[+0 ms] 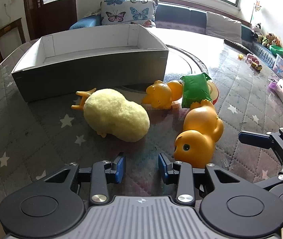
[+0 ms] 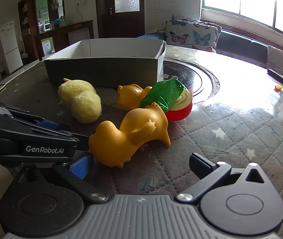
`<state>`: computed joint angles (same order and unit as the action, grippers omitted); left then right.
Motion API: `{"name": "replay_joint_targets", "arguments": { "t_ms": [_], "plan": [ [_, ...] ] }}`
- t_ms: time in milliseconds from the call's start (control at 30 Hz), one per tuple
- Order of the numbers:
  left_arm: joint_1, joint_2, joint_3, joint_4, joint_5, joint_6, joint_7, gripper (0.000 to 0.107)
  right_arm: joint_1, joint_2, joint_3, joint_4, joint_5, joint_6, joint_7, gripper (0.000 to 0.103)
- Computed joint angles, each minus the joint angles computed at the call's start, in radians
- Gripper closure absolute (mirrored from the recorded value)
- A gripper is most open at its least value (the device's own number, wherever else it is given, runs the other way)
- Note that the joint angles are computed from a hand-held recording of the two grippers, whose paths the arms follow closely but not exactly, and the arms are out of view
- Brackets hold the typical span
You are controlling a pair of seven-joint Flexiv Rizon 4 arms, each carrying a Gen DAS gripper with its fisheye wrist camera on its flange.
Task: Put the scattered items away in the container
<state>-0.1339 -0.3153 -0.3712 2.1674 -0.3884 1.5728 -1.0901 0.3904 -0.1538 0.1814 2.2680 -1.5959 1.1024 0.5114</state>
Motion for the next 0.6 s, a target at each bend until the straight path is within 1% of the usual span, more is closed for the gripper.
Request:
{"name": "replay_joint_targets", "arguments": {
  "t_ms": [200, 433, 600],
  "plan": [
    [0.031, 0.002, -0.044, 0.004, -0.026, -0.009, 0.029, 0.069, -0.001, 0.008, 0.002, 0.005, 0.011, -0.003, -0.011, 0.0],
    [0.117, 0.013, -0.172, 0.031, -0.116, -0.009, 0.122, 0.069, 0.012, 0.038, 0.016, 0.033, 0.067, -0.058, -0.031, 0.0],
    [0.159, 0.02, -0.249, 0.038, -0.193, -0.013, 0.201, 0.069, 0.02, 0.076, 0.028, 0.06, 0.111, -0.108, -0.03, 0.0]
  ]
}}
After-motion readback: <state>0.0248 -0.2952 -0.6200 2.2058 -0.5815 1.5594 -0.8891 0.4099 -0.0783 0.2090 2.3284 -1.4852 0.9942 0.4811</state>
